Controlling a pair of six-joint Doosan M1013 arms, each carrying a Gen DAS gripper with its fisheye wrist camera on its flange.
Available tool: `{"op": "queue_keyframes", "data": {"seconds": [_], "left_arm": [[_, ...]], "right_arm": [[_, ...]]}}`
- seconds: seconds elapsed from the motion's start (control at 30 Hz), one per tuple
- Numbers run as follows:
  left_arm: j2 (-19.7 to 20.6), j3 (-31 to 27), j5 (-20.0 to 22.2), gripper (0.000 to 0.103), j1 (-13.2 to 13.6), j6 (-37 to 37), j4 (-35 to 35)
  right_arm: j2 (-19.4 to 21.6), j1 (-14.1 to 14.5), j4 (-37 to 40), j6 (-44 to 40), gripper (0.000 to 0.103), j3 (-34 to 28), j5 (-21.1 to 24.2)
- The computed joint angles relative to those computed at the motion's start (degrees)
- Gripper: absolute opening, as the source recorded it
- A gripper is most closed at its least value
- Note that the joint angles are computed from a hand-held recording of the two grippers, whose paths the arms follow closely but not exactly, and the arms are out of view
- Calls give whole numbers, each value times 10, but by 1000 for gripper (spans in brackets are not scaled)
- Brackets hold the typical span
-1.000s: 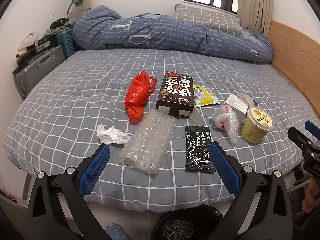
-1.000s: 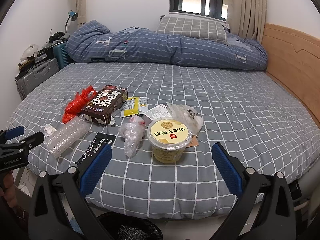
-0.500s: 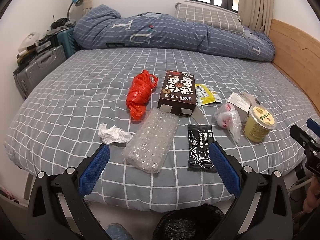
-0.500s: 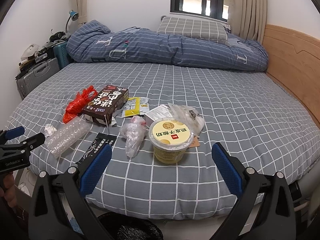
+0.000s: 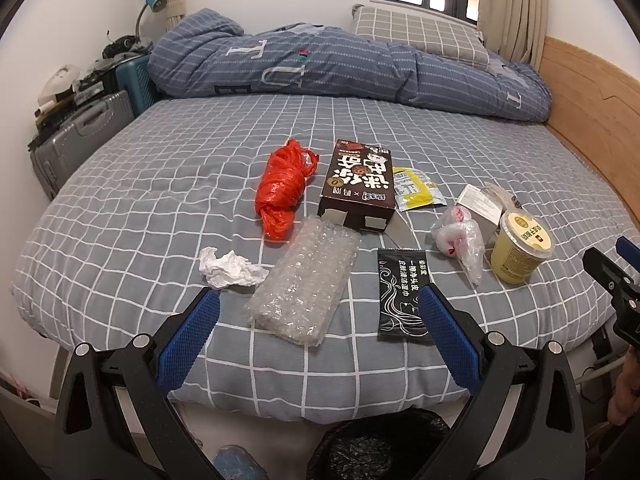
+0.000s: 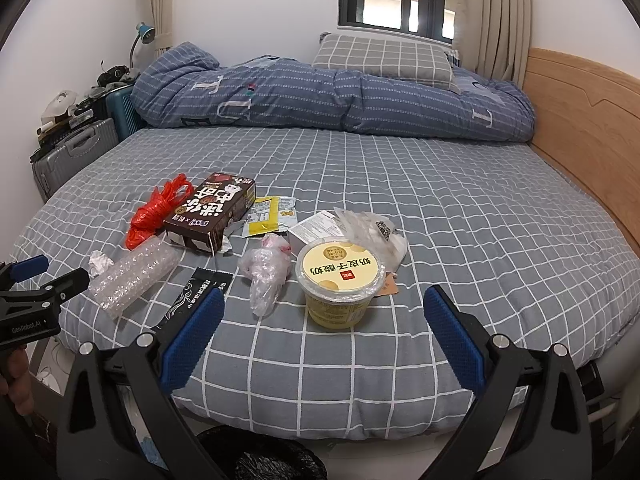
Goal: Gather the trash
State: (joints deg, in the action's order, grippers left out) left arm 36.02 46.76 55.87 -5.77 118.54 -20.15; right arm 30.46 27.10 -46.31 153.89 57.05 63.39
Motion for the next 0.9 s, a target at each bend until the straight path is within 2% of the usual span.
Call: {"op": "queue_keyframes", "data": {"seconds": [0.9], "left_arm": [[1,-7,5,97,0,-3,5]], "right_arm": [[1,1,-3,2,96,-4,5]]}}
